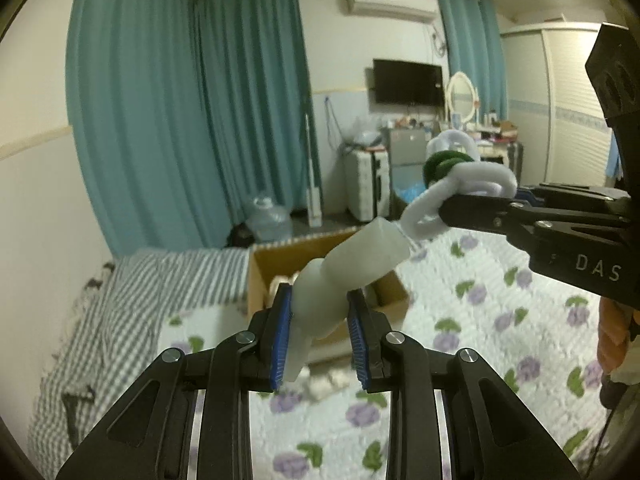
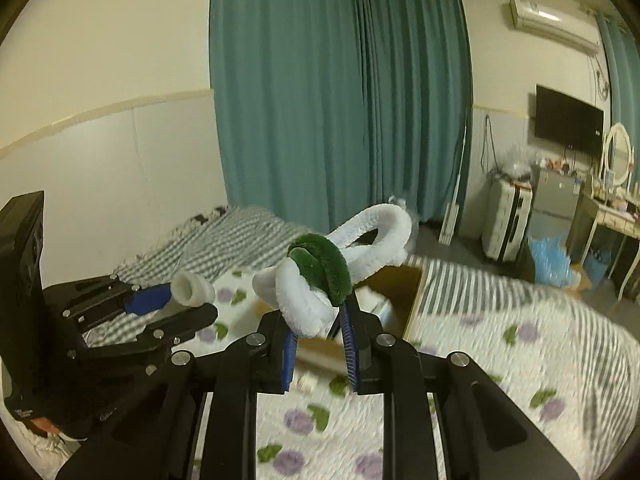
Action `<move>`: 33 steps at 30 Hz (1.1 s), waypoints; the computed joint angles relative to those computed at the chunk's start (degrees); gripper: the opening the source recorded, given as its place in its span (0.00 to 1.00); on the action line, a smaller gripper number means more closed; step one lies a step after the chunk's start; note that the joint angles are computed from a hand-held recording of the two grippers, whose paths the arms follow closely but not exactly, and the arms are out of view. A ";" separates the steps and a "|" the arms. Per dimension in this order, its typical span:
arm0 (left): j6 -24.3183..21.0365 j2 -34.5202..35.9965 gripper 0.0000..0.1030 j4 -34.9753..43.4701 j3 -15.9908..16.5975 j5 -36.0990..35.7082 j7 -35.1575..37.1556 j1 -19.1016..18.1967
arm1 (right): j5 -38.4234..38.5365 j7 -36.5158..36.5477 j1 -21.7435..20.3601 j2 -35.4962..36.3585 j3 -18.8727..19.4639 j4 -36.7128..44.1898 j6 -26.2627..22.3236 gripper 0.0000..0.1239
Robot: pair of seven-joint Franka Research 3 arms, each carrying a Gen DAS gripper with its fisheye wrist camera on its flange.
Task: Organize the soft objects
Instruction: 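Lift the foam piece and plush into the box and open both tools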
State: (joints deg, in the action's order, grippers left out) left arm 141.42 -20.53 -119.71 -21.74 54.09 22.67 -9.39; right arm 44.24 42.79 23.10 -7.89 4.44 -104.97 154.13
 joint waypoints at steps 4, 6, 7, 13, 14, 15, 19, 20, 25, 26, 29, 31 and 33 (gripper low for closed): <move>0.58 4.15 0.26 4.11 1.00 1.64 1.22 1.21 | -0.67 0.74 -0.40 4.19 0.19 5.78 -0.52 0.16; 0.60 6.16 0.25 5.68 1.73 1.75 1.75 1.20 | -1.88 2.05 -0.93 7.54 0.65 9.55 -0.82 0.16; 0.38 7.52 0.25 6.77 2.05 1.89 1.96 1.20 | -2.60 2.69 -1.24 9.04 0.92 11.17 -1.01 0.16; 0.69 15.84 0.25 12.20 5.99 0.72 4.20 0.60 | -9.39 8.79 -2.53 21.09 2.45 23.79 -3.38 0.16; 0.79 16.73 0.25 12.64 6.64 0.43 4.51 0.42 | -11.24 10.54 -2.44 23.57 2.48 26.53 -4.15 0.16; 1.06 18.01 0.25 13.20 7.34 0.09 4.98 0.34 | -12.75 11.92 -2.41 25.51 2.56 28.57 -4.56 0.16; 1.66 21.54 0.25 14.56 9.26 -1.07 5.98 -0.33 | -17.57 16.26 -2.37 33.84 2.87 37.48 -7.64 0.16; 2.07 22.65 0.25 15.00 9.77 -1.70 6.45 -0.40 | -18.91 17.47 -2.13 36.15 2.70 39.89 -8.53 0.16; 2.60 26.79 0.26 17.34 11.57 -2.67 8.64 -1.42 | -23.68 21.97 -1.43 44.95 2.18 49.90 -12.74 0.16; 2.61 27.36 0.27 17.82 11.81 -2.71 8.69 -1.74 | -24.39 22.64 -1.39 46.51 2.11 51.90 -13.60 0.16; 3.31 28.69 0.31 18.74 12.59 -3.49 9.90 -2.17 | -25.56 24.72 -1.51 50.30 2.17 56.70 -15.85 0.18; 4.19 29.16 0.32 18.99 13.08 -3.40 9.56 -2.43 | -25.98 25.48 -1.68 51.99 2.30 59.01 -17.03 0.18; 4.48 29.49 0.38 19.22 13.44 -3.59 8.95 -2.61 | -26.42 26.16 -1.62 52.97 2.28 60.36 -17.39 0.19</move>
State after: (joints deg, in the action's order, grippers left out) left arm 145.91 8.96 -100.49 -8.30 50.50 31.62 -11.99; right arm 17.82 68.94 21.48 45.08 6.72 -44.61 136.74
